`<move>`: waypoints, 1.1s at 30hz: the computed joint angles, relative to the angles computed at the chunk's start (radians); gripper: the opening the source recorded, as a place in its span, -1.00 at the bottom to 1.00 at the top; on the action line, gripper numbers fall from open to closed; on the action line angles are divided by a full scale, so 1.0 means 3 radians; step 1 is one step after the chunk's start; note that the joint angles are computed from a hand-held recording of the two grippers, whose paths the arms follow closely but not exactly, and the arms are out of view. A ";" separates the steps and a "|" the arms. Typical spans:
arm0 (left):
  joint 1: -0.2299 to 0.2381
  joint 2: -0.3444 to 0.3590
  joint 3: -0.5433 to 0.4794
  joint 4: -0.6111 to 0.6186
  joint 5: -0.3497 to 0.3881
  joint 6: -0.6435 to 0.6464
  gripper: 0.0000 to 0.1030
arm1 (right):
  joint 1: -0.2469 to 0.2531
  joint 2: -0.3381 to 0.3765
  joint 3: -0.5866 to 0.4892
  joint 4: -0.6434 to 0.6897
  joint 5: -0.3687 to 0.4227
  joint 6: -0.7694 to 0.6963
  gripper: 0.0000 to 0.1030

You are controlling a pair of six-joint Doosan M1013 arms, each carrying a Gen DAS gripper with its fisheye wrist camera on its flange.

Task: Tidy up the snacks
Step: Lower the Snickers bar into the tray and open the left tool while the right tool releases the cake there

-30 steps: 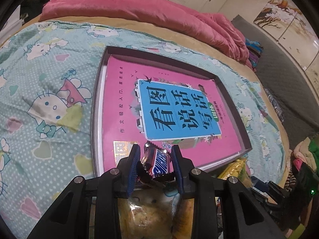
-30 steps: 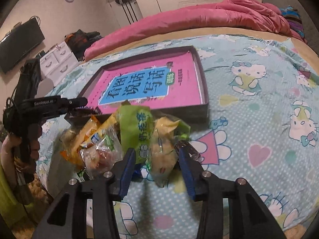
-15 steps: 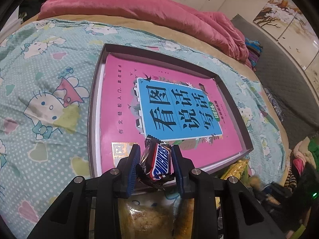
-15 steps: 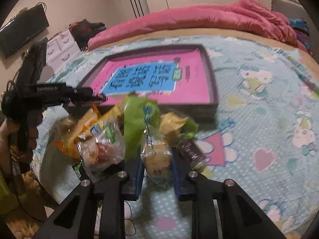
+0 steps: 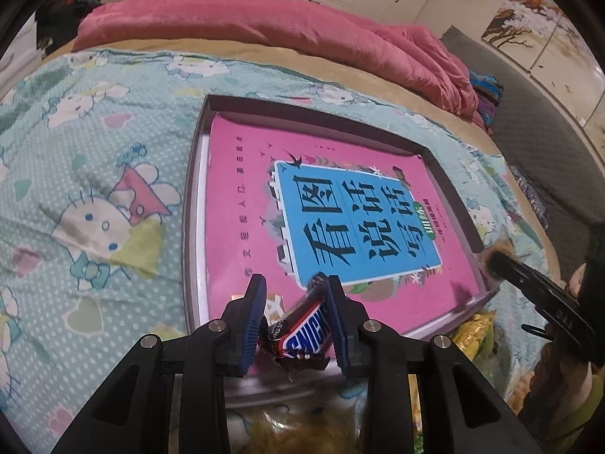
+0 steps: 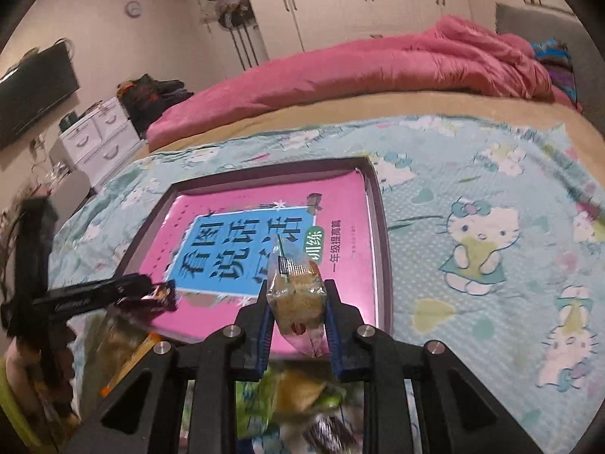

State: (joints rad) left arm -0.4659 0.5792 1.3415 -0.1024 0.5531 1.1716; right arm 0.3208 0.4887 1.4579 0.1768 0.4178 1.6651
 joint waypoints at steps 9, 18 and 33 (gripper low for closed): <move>0.0064 0.0003 0.0010 -0.0392 -0.0132 0.0286 -0.35 | 0.0002 0.0104 -0.0085 -0.0003 0.0193 0.0111 -0.51; 0.0071 -0.0060 0.0067 -0.0587 -0.0227 0.0399 -0.03 | -0.0019 0.0059 0.0012 0.0025 0.0165 0.0181 -0.50; 0.0084 -0.0209 0.0211 -0.0503 -0.0039 0.0421 0.06 | -0.0023 -0.0072 0.0145 -0.0066 -0.0040 0.0366 -0.15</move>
